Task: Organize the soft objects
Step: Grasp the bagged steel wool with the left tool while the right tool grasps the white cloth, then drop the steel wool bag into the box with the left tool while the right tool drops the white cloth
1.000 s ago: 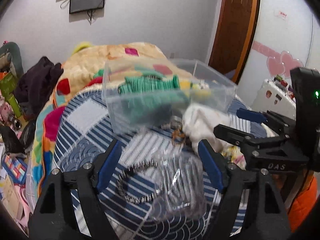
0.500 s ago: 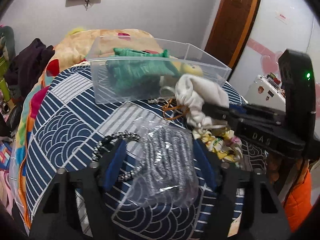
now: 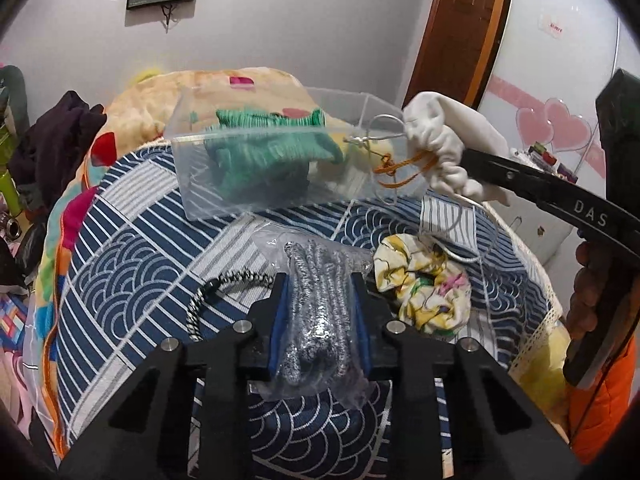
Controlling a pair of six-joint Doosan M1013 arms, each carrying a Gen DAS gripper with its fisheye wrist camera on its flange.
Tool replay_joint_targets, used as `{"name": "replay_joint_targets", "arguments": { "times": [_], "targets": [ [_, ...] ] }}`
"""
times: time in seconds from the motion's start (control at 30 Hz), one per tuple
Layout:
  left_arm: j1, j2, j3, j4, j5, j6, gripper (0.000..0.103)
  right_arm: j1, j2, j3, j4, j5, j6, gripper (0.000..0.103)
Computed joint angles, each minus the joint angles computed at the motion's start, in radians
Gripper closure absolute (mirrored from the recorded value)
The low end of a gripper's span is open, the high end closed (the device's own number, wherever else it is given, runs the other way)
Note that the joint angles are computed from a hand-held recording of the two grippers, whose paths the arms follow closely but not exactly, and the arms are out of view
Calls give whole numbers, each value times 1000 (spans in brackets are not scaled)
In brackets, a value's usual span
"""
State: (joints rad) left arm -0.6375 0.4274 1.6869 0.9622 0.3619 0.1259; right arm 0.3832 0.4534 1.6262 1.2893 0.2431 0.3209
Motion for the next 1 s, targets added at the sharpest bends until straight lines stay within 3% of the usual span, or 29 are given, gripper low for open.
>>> {"name": "replay_joint_targets", "arguments": {
  "times": [0.17, 0.5, 0.73, 1.0],
  "targets": [
    [7, -23, 5, 88, -11, -88, 74, -3, -13, 11, 148, -6, -142, 84],
    [24, -33, -41, 309, 78, -256, 74, -1, -28, 4, 391, -31, -388, 84],
    [38, -21, -80, 359, 105, -293, 74, 3, -23, -19, 685, -45, -671, 84],
    [54, 20, -145, 336, 143, -245, 74, 15, 9, -69, 864, -94, -836, 84]
  ]
}}
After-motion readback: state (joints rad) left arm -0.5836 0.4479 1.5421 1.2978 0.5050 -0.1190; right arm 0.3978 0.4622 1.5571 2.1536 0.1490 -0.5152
